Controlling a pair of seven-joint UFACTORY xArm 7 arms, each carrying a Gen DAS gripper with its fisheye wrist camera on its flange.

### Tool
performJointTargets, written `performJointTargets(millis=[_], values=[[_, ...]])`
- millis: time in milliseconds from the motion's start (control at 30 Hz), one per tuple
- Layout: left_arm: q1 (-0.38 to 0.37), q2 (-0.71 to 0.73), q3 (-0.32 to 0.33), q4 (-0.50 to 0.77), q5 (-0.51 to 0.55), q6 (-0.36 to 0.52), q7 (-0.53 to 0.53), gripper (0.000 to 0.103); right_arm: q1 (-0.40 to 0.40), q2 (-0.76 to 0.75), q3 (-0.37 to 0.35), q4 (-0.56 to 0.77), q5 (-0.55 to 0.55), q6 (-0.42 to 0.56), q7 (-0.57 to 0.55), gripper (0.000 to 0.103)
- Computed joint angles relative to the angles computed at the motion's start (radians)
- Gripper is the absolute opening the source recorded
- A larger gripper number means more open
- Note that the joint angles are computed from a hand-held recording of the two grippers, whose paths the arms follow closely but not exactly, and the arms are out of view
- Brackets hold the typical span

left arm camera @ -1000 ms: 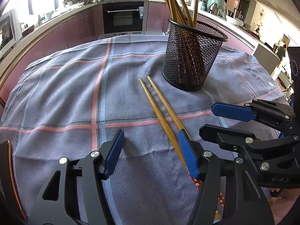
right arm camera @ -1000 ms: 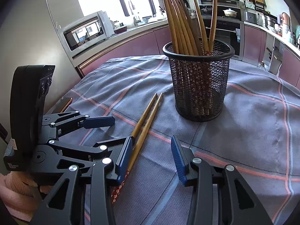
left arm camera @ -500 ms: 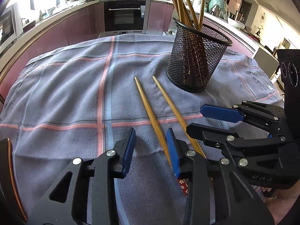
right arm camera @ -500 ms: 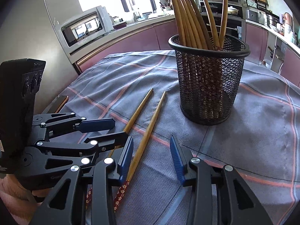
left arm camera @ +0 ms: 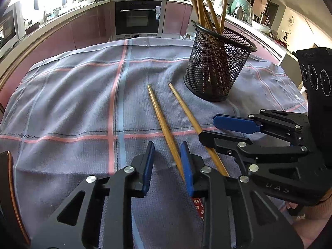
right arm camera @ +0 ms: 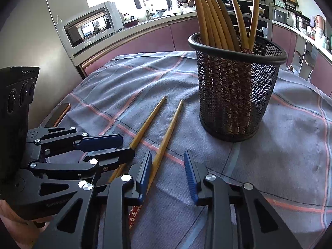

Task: Organize utensils
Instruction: 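Grasp one chopstick with the left gripper while the right gripper grasps the other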

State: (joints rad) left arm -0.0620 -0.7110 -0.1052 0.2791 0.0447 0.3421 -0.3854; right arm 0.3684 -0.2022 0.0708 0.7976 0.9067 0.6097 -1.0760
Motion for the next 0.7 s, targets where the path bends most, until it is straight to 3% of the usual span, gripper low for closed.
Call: performJointTargets(millis=[67,300,567,700], values=[[-0.001,0.001,0.002,-0.001,0.0,-0.003,0.001,0.024,0.001,0.006,0.005,0.004,-0.006,-0.007,0.003,0.03],[-0.014,0.005,0.015,-0.002,-0.011,-0.01,0.01,0.018,0.008,0.014,0.013,0.006,-0.038,-0.034,0.017,0.012],[-0.034,-0.01,0.031,-0.009,-0.04,0.002,0.016,0.015,-0.01,0.001,-0.003,0.001,-0.049,0.011,0.016,0.007],[-0.009,0.009,0.017,0.006,-0.033,0.001,0.006,0.019,-0.014,-0.008,-0.003,-0.008,-0.067,0.001,0.025,0.008]])
